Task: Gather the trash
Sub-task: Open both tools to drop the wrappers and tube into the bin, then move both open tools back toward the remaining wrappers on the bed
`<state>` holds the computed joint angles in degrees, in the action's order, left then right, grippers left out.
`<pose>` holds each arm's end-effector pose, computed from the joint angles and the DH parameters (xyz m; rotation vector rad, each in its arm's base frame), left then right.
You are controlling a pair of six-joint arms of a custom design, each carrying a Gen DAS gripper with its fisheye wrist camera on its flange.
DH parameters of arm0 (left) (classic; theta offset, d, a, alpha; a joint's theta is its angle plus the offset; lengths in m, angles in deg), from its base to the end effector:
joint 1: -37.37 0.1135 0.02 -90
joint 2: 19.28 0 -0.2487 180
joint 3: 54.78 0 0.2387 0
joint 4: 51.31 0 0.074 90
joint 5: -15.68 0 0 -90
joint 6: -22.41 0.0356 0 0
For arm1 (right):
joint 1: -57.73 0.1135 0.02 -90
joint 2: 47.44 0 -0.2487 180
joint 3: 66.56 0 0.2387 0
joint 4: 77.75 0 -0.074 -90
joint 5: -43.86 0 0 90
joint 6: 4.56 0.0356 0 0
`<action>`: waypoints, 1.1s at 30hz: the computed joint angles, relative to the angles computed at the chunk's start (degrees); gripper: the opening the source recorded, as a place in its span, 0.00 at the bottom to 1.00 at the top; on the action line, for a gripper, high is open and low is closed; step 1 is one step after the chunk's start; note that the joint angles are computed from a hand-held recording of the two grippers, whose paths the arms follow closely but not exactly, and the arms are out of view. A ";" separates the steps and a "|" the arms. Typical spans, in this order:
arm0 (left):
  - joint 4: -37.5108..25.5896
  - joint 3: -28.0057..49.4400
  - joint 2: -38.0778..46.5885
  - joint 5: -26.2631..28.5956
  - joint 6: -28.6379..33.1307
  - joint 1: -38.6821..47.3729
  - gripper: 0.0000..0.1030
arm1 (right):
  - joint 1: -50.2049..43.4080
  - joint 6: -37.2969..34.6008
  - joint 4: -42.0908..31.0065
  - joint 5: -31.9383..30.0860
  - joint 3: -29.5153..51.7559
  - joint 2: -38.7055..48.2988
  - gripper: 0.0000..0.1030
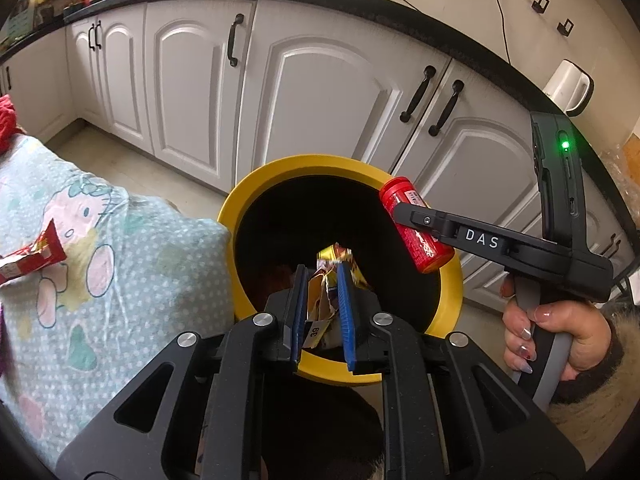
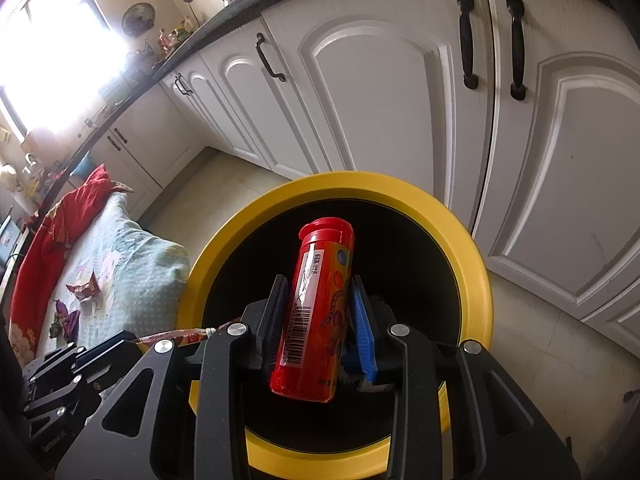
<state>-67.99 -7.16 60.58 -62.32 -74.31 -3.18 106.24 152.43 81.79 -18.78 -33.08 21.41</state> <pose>0.1849 -0.1679 0.1489 0.8204 2.3599 -0.6154 0.1343 0.1272 0.1199 0.5657 2.3530 0.3139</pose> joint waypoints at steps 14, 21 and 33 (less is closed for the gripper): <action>0.49 -1.39 -1.47 -0.89 -1.22 1.65 0.50 | 0.84 2.36 -2.52 2.09 0.26 -1.10 0.47; -0.14 -4.23 -6.86 -1.12 -0.81 4.77 0.78 | 3.46 4.13 -6.93 5.50 2.18 -2.78 0.52; -5.41 -5.79 -17.46 -1.48 0.93 9.41 0.89 | 10.16 6.75 -14.41 12.13 8.52 -2.68 0.62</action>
